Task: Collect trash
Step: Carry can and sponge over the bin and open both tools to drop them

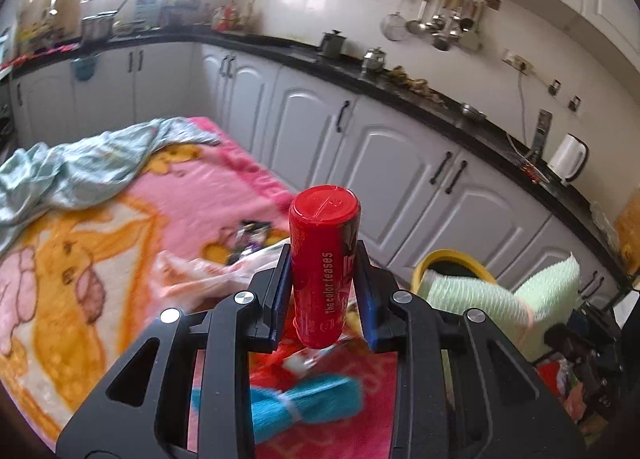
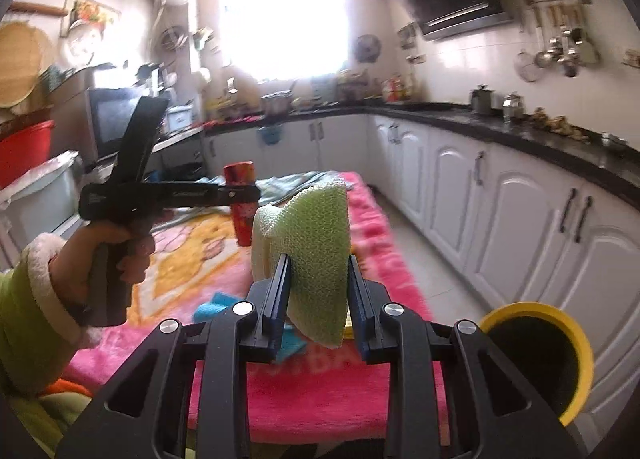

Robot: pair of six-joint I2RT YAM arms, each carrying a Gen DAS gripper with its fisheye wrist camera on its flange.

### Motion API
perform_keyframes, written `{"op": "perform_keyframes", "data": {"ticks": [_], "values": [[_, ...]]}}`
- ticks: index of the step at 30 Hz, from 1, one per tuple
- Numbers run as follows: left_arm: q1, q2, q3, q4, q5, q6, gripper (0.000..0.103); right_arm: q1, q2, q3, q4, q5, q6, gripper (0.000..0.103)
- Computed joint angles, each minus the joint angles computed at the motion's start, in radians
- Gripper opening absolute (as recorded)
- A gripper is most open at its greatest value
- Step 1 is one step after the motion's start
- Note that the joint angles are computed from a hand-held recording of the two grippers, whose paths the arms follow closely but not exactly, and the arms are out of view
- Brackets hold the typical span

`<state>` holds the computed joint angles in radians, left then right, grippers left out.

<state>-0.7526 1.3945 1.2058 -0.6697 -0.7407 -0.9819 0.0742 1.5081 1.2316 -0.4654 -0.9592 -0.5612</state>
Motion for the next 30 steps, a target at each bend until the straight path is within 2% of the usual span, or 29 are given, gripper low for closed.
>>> {"op": "perform_keyframes", "data": {"ticks": [9,19,30], "values": [[0.006,0.236,0.272,0.075,0.061,0.176,0.022,-0.158,0.078,0.102,0.113,-0.02,0.126,0.026],[-0.008,0.49,0.585,0.097,0.134,0.284,0.022,-0.279,0.204,0.214,0.208,0.043,0.233,0.026],[-0.005,0.832,1.009,0.028,0.244,0.345,0.022,-0.333,0.31,0.254,0.283,0.159,0.27,0.026]]}}
